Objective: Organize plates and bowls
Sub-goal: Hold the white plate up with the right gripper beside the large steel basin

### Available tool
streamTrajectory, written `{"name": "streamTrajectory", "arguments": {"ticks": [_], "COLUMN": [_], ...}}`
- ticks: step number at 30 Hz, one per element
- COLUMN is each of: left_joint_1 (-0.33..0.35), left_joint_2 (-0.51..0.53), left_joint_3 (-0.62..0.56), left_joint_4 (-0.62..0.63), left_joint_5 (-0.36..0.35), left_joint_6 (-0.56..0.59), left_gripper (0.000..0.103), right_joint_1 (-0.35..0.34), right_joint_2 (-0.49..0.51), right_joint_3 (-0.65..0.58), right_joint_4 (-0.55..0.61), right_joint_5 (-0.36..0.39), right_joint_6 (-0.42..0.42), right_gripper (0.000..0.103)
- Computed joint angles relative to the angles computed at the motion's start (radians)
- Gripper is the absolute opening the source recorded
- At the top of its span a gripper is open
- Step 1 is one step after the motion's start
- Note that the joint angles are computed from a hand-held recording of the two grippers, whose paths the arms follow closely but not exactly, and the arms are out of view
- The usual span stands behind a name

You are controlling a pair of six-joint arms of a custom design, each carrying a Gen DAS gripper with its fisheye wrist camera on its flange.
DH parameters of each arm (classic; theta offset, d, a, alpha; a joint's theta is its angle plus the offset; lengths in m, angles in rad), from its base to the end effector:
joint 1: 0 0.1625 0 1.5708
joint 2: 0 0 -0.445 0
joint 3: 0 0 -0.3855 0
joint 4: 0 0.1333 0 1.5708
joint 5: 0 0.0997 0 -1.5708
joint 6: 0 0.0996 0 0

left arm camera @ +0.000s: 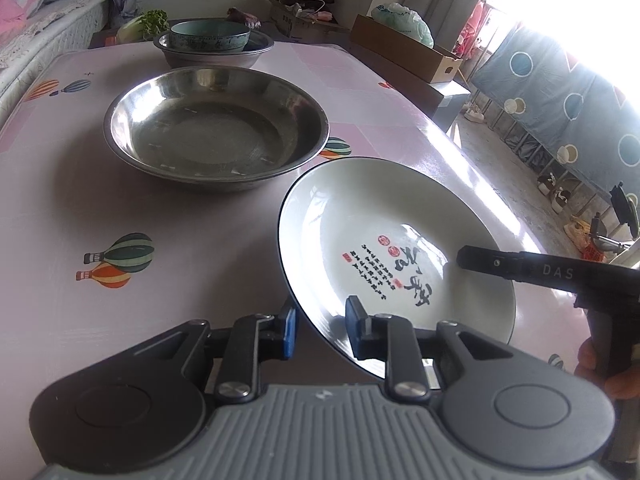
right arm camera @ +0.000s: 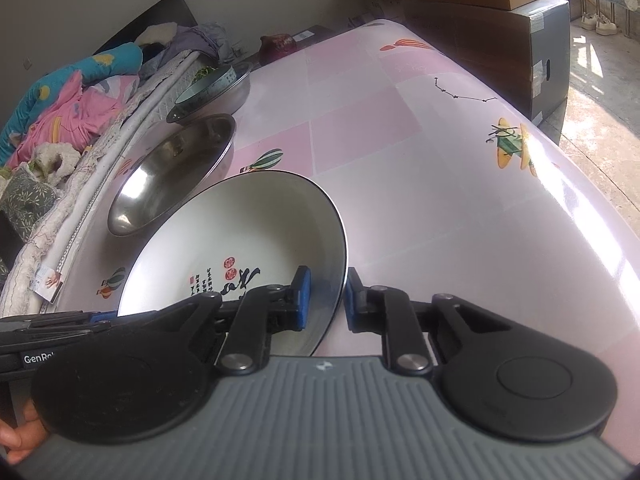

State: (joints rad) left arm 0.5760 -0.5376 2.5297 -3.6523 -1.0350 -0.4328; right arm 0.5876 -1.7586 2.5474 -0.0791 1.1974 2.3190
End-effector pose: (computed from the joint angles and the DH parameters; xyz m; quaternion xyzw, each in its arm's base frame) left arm -0.1777 -0.3350 -0.0378 0.2558 0.9289 -0.2057 0.1717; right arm -0.0674 -0.2487 0.1901 0.0056 -0.8963 0.3864 0.2175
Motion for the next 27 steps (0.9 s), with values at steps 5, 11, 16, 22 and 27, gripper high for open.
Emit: {"name": "streamTrajectory", "arguments": {"ticks": [5,11,16,22,27], "left_joint_1": [0.001,-0.019,-0.028,-0.042,-0.049], "left_joint_2": [0.005,0.034,0.061,0.064,0.052], "left_joint_3": [-0.023,-0.047,-0.055,-0.061,-0.065], "left_joint_4": [0.026,0.036,0.008,0.027,0.066], "left_joint_5": [0.027,0.073,0.092,0.115,0.122], "left_joint_6": [0.032,0.078,0.090,0.065,0.035], "left_gripper": [0.029,0.036,0.044,0.045,0.045], "right_joint_1": [-0.032,-0.040,-0.022,0.052,0.076], "right_joint_2": [0.006,0.001,-0.003,0.004,0.011], "right_joint_3": [-0.010,0.015,0.054,0.073,0.062], "right_joint_4": [0.037,-0.006,-0.099,-0.189,-0.185], "right_joint_5": [-0.034,-0.048,-0.032,0.046,0.071], "right_joint_6": [-0.013,-0.024,-0.047,-0.036,-0.004], "right_gripper": [0.015,0.017,0.020,0.026,0.026]}}
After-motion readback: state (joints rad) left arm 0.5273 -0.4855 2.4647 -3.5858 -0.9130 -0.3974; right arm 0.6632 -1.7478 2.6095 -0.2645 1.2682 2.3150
